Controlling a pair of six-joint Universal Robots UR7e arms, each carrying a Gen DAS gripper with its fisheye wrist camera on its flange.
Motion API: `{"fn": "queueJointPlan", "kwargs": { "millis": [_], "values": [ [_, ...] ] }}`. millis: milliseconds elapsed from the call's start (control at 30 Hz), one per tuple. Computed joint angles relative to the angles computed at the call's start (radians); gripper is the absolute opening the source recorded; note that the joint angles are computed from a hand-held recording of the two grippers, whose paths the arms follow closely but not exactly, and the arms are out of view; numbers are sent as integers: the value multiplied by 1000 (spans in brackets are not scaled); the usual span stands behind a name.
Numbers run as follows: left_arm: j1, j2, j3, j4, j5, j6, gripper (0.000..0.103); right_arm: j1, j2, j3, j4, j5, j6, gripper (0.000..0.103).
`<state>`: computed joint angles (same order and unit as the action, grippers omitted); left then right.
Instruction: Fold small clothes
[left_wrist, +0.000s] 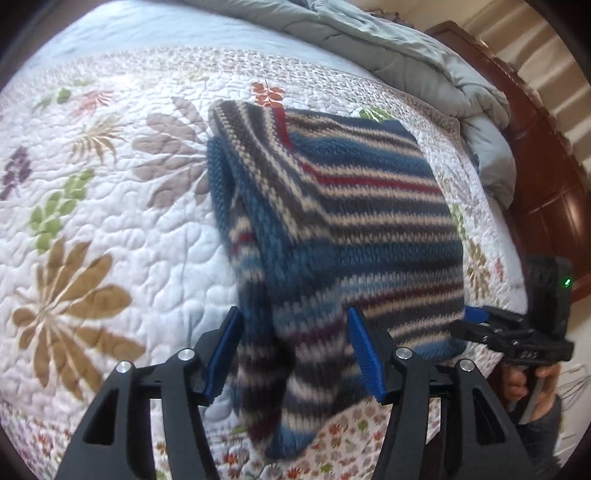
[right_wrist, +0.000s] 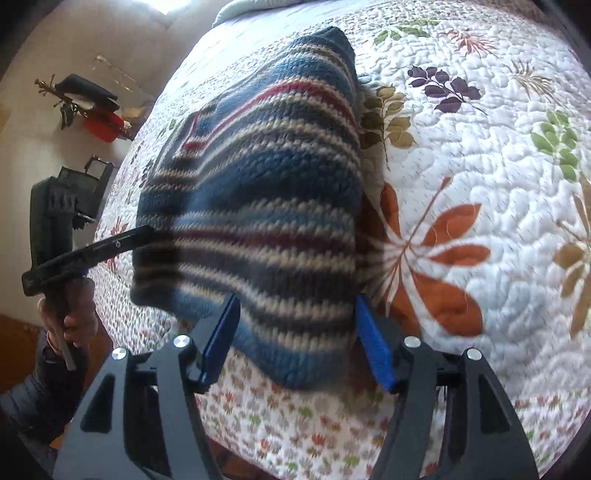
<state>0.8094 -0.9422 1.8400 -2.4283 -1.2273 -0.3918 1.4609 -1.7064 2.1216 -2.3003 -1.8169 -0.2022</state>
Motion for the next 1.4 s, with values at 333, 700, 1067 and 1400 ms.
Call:
{"fn": "queueJointPlan", "kwargs": {
  "millis": [333,700,1067,1400],
  "values": [
    [36,15,47,20,12,-61,63,-10,29,83,-59,-103,55,46],
    [-15,-29,-68,105,35,-73,62,74,-5,3,-86,-121,35,53],
    [-23,173,-278,204,171,-77,61,162,202,-147,-140,-161,13,49],
    [36,202,-281,215,99,-136,73,116,222,-143,-166,-143,32,44]
  ]
}}
